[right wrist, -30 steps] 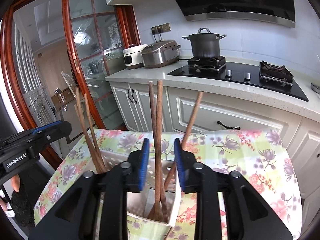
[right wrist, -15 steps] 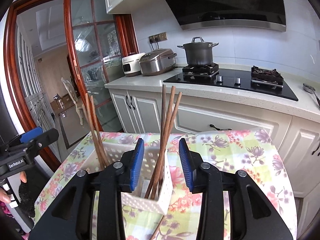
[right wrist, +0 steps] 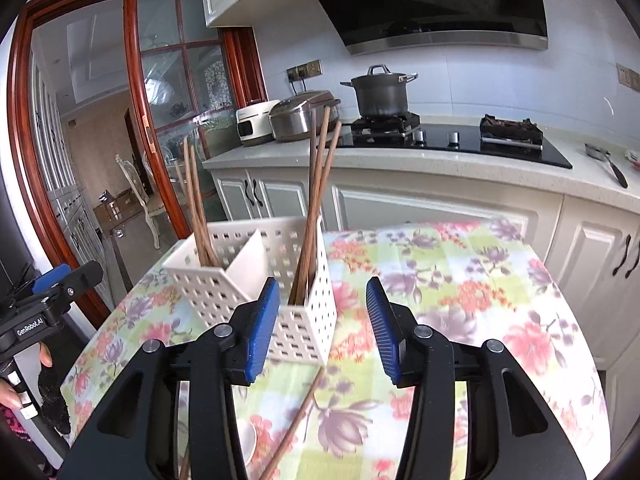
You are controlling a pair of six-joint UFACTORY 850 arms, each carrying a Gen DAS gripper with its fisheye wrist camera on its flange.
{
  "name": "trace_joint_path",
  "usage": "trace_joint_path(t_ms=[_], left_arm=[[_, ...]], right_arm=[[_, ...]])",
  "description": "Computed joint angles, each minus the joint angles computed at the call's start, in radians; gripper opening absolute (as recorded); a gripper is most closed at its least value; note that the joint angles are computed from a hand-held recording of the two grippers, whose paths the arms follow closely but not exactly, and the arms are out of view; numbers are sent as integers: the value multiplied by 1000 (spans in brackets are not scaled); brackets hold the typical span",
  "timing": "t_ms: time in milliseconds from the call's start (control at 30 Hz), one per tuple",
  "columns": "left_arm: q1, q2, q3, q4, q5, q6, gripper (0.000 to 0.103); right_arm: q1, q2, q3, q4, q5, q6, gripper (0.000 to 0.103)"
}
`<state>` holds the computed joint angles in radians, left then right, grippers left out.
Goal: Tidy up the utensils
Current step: 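Move both open tools down to the remaining chopsticks on the table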
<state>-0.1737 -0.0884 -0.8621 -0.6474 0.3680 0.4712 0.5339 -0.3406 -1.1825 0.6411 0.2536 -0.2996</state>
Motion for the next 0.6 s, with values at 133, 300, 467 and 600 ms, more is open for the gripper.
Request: trace_joint_path(t_ms=[133, 300, 467, 600], left_arm=[[-7, 6, 50, 23, 17, -52, 98], [-6, -9, 100, 89, 3, -172, 98], [-16, -46, 116, 67, -11, -149, 98], [-18, -61, 116, 41, -9, -122, 98]], right_arm=[[14, 11, 46, 12, 15, 6, 45], [23, -5, 72, 52, -5, -2, 45], [34, -55, 52, 287, -45, -231, 45], [48, -91, 26, 478, -72, -435, 40]])
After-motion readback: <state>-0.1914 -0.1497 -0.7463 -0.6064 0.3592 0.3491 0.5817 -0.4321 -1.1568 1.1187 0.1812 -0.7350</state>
